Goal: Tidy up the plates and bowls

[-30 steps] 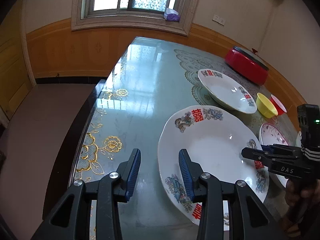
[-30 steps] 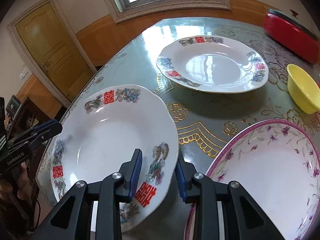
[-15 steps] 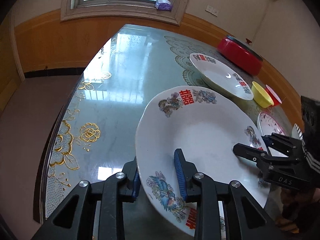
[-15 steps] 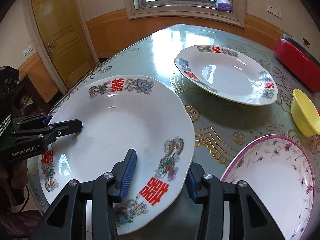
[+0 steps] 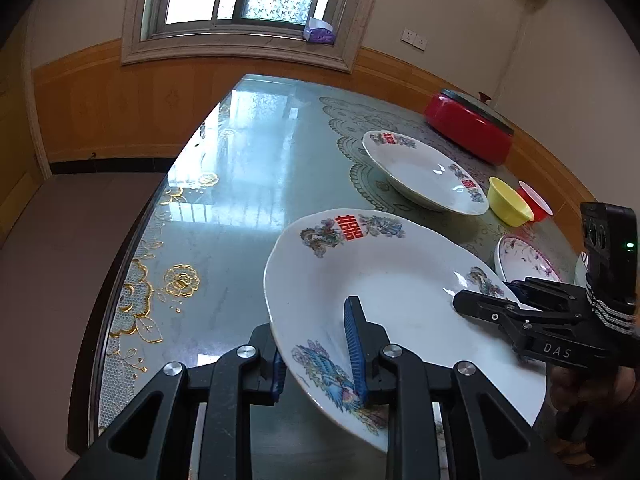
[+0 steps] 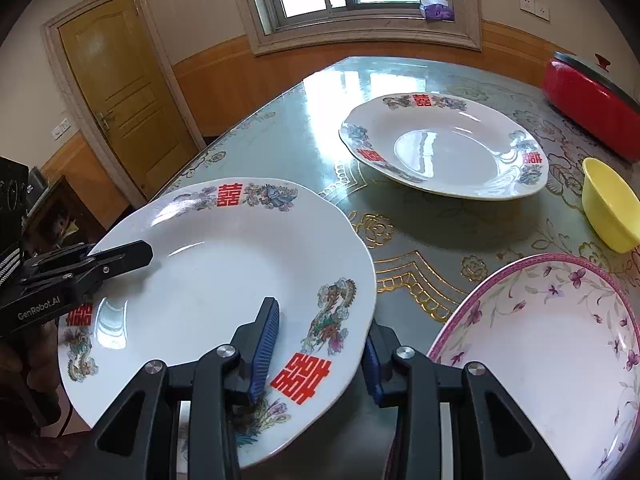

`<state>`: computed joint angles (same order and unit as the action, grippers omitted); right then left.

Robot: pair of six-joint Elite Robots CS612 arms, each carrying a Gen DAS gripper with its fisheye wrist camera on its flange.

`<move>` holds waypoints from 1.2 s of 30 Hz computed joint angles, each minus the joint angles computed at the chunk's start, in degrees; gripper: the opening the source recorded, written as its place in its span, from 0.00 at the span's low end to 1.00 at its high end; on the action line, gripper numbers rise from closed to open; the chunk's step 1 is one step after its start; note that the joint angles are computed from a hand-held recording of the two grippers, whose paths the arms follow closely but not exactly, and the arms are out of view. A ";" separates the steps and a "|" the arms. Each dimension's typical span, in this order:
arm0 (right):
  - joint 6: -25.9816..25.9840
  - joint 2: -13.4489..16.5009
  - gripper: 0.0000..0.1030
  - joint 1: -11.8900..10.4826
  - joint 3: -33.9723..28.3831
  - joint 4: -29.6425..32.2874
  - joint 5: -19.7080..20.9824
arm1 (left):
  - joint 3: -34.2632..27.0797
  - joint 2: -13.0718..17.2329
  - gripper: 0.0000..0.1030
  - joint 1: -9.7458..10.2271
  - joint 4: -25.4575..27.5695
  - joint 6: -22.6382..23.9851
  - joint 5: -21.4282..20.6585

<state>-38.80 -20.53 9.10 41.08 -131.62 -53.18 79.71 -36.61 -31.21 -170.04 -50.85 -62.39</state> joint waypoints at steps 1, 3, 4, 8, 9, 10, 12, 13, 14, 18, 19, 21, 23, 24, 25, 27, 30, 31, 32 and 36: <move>-0.19 -0.04 0.36 0.05 0.11 -0.36 -0.23 | -0.09 0.09 0.25 0.03 -0.05 -0.15 -0.44; -0.27 -0.26 0.36 0.10 0.80 -1.75 -0.57 | -0.23 0.25 0.25 -0.04 0.02 0.03 -0.35; -0.32 -0.35 0.36 0.10 1.19 -2.54 -0.53 | -0.22 0.26 0.25 -0.11 -0.02 0.07 -0.22; 0.18 -1.04 0.36 -0.19 3.21 -6.87 0.54 | 0.26 0.00 0.25 -0.52 -1.55 1.06 1.10; 0.42 -1.21 0.36 -0.27 3.68 -8.14 0.86 | 0.25 -0.03 0.25 -0.61 -1.91 1.45 1.41; 0.67 -1.21 0.36 -0.33 3.74 -8.97 1.13 | 0.24 -0.05 0.25 -0.72 -2.25 1.84 1.75; 1.27 -1.31 0.36 -0.49 3.98 -10.21 1.69 | 0.22 -0.07 0.25 -0.88 -3.01 2.86 2.27; 1.54 -1.36 0.36 -0.58 4.19 -11.03 1.94 | 0.15 -0.06 0.25 -0.91 -3.31 3.24 2.33; 1.98 -1.46 0.36 -0.67 4.43 -11.84 2.10 | -0.01 -0.04 0.25 -0.94 -3.50 3.65 2.33; 4.64 -2.10 0.36 -1.37 5.78 -15.26 2.84 | -1.74 0.32 0.25 -1.08 -3.52 6.56 2.19; 5.52 -2.28 0.36 -1.65 6.16 -16.13 2.96 | -2.43 0.53 0.25 -1.11 -3.60 7.62 1.89; 7.56 -2.75 0.36 -2.31 7.13 -18.01 2.94 | -4.27 1.19 0.25 -1.20 -3.42 10.09 1.15; 9.61 -3.34 0.36 -3.05 8.33 -20.07 2.30 | -6.44 2.06 0.25 -1.20 -3.10 12.31 -0.25; 10.62 -3.59 0.36 -3.42 8.87 -21.08 1.75 | -7.68 2.60 0.25 -1.21 -2.98 13.39 -1.21; 11.66 -3.85 0.36 -3.85 9.41 -21.95 1.14 | -9.01 3.22 0.25 -1.23 -2.82 14.47 -2.17; 13.68 -4.26 0.36 -4.69 10.22 -23.32 -0.29 | -12.04 4.66 0.25 -1.32 -2.17 16.60 -4.17; 16.34 -4.77 0.36 -5.83 11.23 -24.74 -2.92 | -16.99 7.06 0.25 -1.43 -0.62 19.17 -7.64; 17.02 -5.01 0.36 -6.18 11.74 -25.27 -3.97 | -18.80 7.97 0.25 -1.47 0.12 19.77 -8.84; 17.67 -5.18 0.36 -6.53 12.13 -25.74 -4.94 | -20.59 8.87 0.25 -1.50 0.94 20.33 -10.05; 19.66 -5.44 0.36 -7.71 12.91 -26.09 -8.07 | -27.29 12.35 0.25 -1.82 4.64 22.47 -13.34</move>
